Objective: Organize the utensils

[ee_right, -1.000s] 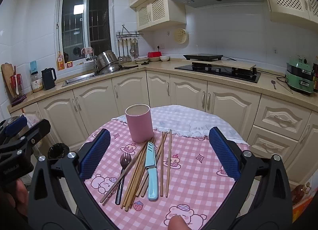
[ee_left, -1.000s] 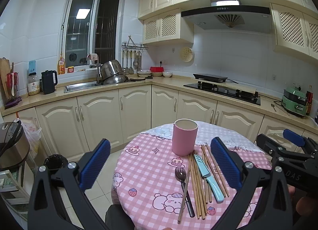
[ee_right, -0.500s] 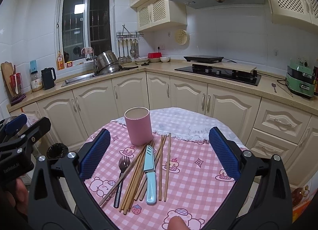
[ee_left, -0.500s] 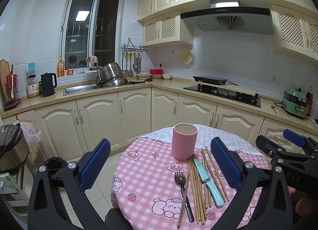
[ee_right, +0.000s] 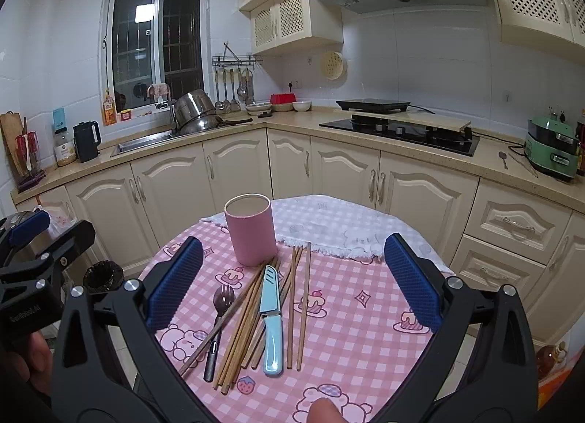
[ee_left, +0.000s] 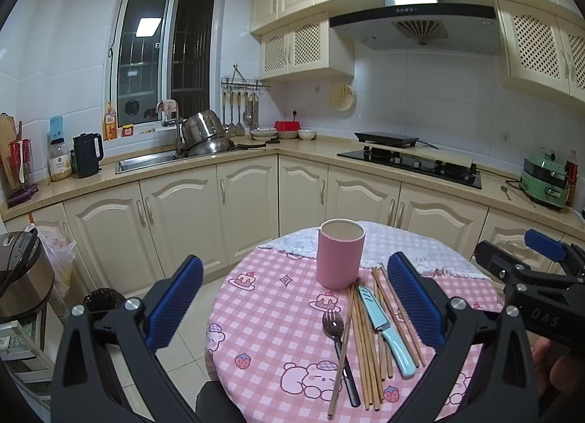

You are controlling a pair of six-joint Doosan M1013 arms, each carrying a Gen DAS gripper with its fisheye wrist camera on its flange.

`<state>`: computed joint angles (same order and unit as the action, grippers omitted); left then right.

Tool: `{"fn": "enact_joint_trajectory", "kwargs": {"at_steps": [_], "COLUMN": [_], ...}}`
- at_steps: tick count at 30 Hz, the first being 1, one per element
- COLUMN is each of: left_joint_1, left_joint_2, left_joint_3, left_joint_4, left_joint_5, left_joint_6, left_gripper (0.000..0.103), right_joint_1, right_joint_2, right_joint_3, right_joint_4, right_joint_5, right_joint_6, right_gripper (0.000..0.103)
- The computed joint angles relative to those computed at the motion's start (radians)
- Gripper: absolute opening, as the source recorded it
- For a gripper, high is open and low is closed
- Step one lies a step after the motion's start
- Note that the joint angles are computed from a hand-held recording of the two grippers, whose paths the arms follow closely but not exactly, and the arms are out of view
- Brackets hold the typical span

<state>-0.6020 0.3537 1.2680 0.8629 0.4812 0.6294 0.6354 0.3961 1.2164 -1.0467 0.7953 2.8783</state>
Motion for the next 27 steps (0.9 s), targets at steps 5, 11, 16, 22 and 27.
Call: {"fn": "enact_joint_trajectory", "kwargs": {"at_steps": [5,11,16,22,27], "left_joint_1": [0.009,0.027,0.041,0.052,0.061], "left_joint_2": [0.029,0.090,0.148,0.242,0.325], "left_joint_3": [-0.035,-0.109,-0.163,-0.267,-0.375], "left_joint_4": [-0.094,-0.271,-0.375,-0.513,-0.613], "left_joint_5": [0.033,0.126,0.208,0.338,0.448], "left_joint_6": [0.085,0.243,0.346,0.503,0.619], "left_gripper": [0.099,0.099,0.099,0.099,0.099], "right_joint_1": [-0.014,-0.046,-0.075,-0.110,-0.135], "right_joint_2": [0.013,0.040,0.069,0.114,0.145], "right_joint_3": [-0.016,-0.044,-0.070,-0.110,-0.138], "right_joint_4": [0.054,0.164,0.276,0.422,0.507], "right_joint_5": [0.000,0.019,0.051,0.095,0.131], "right_joint_6": [-0.053,-0.129,-0.223,-0.357,-0.423], "right_gripper": [0.097,0.097,0.097,0.097,0.097]}}
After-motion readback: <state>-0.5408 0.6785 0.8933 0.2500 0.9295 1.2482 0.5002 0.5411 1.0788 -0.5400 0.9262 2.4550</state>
